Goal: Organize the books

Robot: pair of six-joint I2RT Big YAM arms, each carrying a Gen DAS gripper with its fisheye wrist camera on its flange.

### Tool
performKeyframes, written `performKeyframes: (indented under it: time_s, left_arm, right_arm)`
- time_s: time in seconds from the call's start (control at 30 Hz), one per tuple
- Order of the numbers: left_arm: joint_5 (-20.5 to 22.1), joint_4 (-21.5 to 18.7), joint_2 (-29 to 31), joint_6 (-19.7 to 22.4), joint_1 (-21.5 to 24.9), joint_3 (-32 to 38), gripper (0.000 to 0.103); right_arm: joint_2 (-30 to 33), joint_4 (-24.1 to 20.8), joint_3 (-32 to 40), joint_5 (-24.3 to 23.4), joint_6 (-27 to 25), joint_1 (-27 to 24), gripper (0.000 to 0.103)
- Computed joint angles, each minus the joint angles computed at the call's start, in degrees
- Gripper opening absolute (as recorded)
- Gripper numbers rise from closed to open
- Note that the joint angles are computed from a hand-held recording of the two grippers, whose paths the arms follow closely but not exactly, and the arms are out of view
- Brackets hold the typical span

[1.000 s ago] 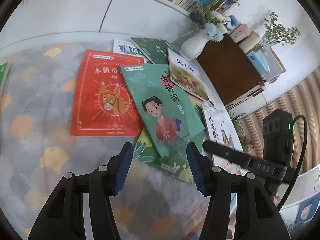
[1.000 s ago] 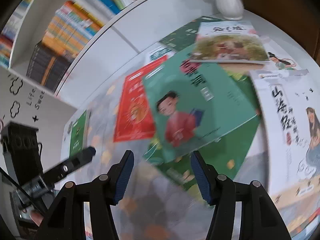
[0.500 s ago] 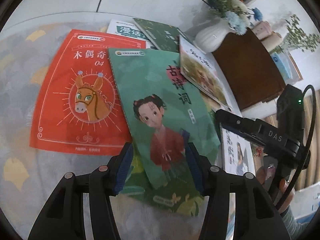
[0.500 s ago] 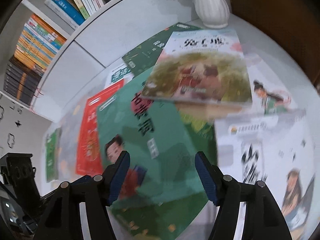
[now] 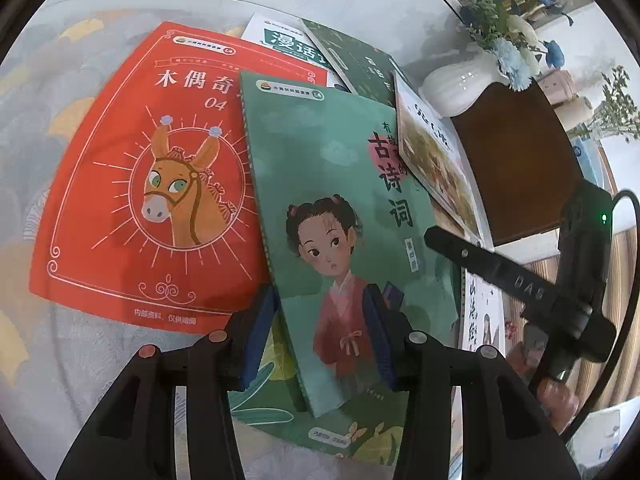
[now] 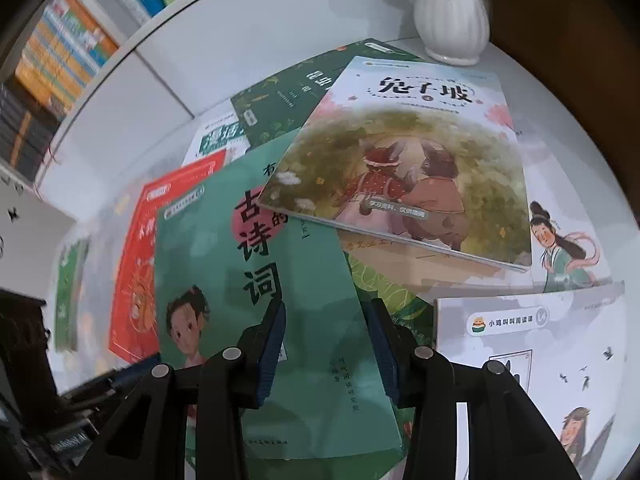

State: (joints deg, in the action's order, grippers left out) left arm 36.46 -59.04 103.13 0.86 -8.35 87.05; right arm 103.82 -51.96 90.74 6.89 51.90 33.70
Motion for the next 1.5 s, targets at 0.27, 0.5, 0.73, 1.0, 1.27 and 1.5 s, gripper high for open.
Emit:
performKeyframes:
  time_s: [0.27,0.5,0.73,1.0,1.27,1.5]
  left_arm:
    - [2.0,-2.5,-3.8,5.9,5.2,-4.4,0.041]
    - [0.6,-8.1,-7.3,14.8,15.8,-9.6,0.041]
    - [1.1,-11.7,-7.9,22.8,25.6,-11.6,0.041]
    - [1.1,-15.2,-7.3,29.4,28.3,-11.8,0.041]
    - [-0.8,-14.9,-9.2,33.8,30.0,-14.2,0.044]
    - [-1.2,-15.7,-8.8,34.7,29.1,-13.7,0.049]
  right_arm:
    - [-0.3,0.3,-0.5,-2.3,1.1,4.1,0.042]
    - [3.5,-0.2,4.7,-5.6,5.0,12.8,0.042]
    - [10.9,-3.3,15.1,-4.7,8.2,19.8,0.042]
    - [14.1,-7.6,20.9,-1.3,11.8,22.8,0.042]
    - [15.6,-13.9,24.3,1.2,13.9,23.7,0.042]
    - [14.9,-14.1,22.6,0.9,16.4,23.8,0.055]
